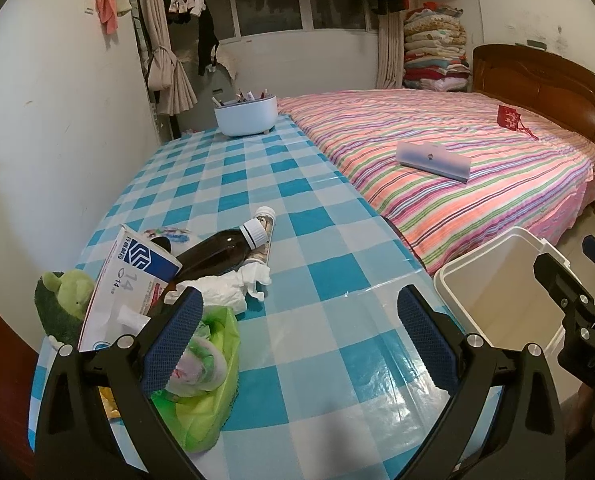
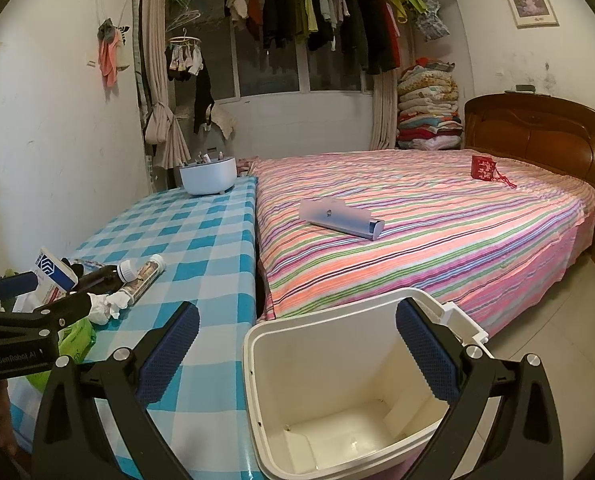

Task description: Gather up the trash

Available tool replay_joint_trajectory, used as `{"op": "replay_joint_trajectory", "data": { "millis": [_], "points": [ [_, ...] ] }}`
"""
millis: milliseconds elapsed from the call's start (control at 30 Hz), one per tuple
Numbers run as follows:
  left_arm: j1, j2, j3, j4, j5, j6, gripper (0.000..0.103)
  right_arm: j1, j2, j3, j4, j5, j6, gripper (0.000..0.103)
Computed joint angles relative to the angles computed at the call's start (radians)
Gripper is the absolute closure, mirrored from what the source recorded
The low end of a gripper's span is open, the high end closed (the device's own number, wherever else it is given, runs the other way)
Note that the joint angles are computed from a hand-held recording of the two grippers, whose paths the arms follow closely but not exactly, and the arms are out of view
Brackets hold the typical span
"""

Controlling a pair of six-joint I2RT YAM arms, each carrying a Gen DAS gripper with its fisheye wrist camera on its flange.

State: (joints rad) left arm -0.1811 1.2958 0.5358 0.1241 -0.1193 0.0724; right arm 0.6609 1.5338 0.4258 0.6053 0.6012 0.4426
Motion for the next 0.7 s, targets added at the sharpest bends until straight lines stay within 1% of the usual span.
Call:
{"op": "replay_joint_trajectory", "data": {
  "millis": [700],
  "points": [
    [0.010, 0.011, 0.001, 0.005, 0.009, 0.005, 0.007, 0.002, 0.015, 0.012, -0.006, -0.001, 0.005, 0.007]
  ]
}}
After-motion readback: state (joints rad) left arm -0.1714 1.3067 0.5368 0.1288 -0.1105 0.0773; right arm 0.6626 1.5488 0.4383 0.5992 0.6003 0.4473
